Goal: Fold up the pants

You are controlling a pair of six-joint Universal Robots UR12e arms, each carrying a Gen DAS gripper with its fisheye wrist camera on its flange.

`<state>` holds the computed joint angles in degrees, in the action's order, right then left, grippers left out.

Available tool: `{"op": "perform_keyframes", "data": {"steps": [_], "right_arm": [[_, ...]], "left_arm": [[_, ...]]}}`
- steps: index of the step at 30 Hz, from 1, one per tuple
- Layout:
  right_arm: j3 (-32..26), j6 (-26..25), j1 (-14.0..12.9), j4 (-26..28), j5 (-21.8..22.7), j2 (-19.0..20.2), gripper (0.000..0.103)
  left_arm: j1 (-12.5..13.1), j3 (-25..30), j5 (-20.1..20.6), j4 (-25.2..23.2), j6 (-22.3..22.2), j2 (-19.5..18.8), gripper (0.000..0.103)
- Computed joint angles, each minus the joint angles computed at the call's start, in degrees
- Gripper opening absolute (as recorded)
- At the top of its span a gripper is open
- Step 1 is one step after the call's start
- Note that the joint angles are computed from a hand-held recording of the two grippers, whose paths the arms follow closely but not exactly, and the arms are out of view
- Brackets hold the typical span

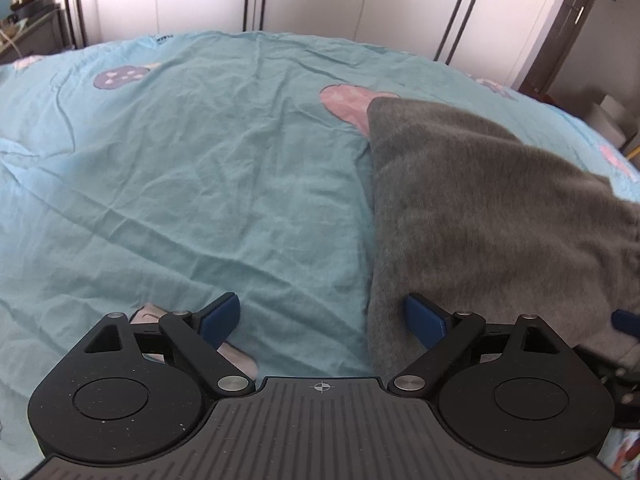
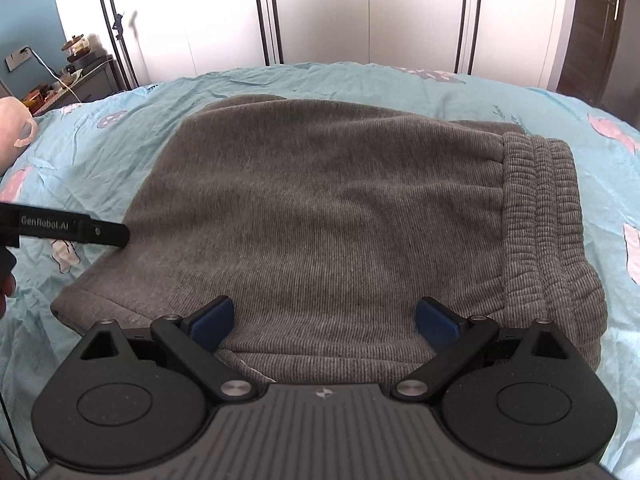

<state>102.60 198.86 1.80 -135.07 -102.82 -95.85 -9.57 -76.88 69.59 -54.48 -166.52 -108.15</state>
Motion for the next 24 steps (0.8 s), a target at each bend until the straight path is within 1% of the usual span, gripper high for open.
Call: {"op": "perform_keyframes", "data": {"steps": [2,4,6,7,8,9,10,12,13,15,17,19,20,21,22,24], "right_arm": [[0.2,-0.6,0.2,-0.5,-0.4,0.0,0.098],[0.0,-1.8,0.1,0.1,-0.2,0.1,0.098],[-2.0,-3.2,-0.7,4.9,2.0,0.3,0.097],[-2.9,-2.8,-1.3,6.4,3.3,0.1,0.097],[-2.9,-1.8,-2.1,5.7,4.8,-0.6,0.097],[-2.2,-0.9,-2.9,3.1,5.8,-1.6,0.097],[-1.6,-0.5,-3.7,0.6,6.0,-2.6,0.097],[-1.2,-0.6,-5.4,-1.6,4.7,-4.3,0.097],[-1.1,-0.7,-6.6,-1.7,4.4,-5.1,0.097],[-1.0,-0.1,-9.8,0.7,6.4,-6.4,0.097],[-0.1,0.4,-13.9,3.8,11.9,-7.8,0.097],[1.4,1.4,-18.3,7.1,19.4,-9.1,0.097],[1.9,2.3,-20.1,8.8,22.3,-9.5,0.097],[2.6,3.1,-21.6,9.8,24.4,-9.9,0.098],[3.7,3.9,-23.2,9.9,27.4,-10.3,0.098],[6.9,7.0,-26.6,6.8,35.7,-11.3,0.098]], "left_arm": [[0.4,0.8,-2.0,-0.7,-0.6,-0.4,0.094],[0.8,1.7,-4.6,-1.8,-0.8,-0.9,0.094],[1.4,3.0,-7.9,-4.0,-0.2,-1.5,0.094],[1.8,3.6,-10.1,-5.4,0.5,-1.8,0.094],[2.1,4.2,-12.3,-6.7,1.5,-2.1,0.094],[2.5,4.7,-14.5,-7.9,2.4,-2.4,0.094],[2.7,5.4,-16.3,-9.4,3.4,-2.9,0.094],[2.9,7.5,-19.3,-13.9,6.3,-4.1,0.094],[2.8,8.7,-20.2,-16.1,7.6,-4.8,0.094],[2.6,11.2,-21.9,-21.3,11.2,-6.4,0.094],[2.4,14.5,-23.5,-28.2,15.0,-8.4,0.094],[2.1,17.7,-24.5,-34.2,18.1,-10.4,0.094],[2.0,19.1,-25.1,-36.9,19.4,-11.3,0.094],[1.9,20.6,-25.6,-39.5,20.3,-12.3,0.094],[1.7,21.8,-25.6,-41.2,20.4,-13.1,0.094],[1.6,24.5,-26.1,-45.8,22.2,-14.9,0.094]]}}
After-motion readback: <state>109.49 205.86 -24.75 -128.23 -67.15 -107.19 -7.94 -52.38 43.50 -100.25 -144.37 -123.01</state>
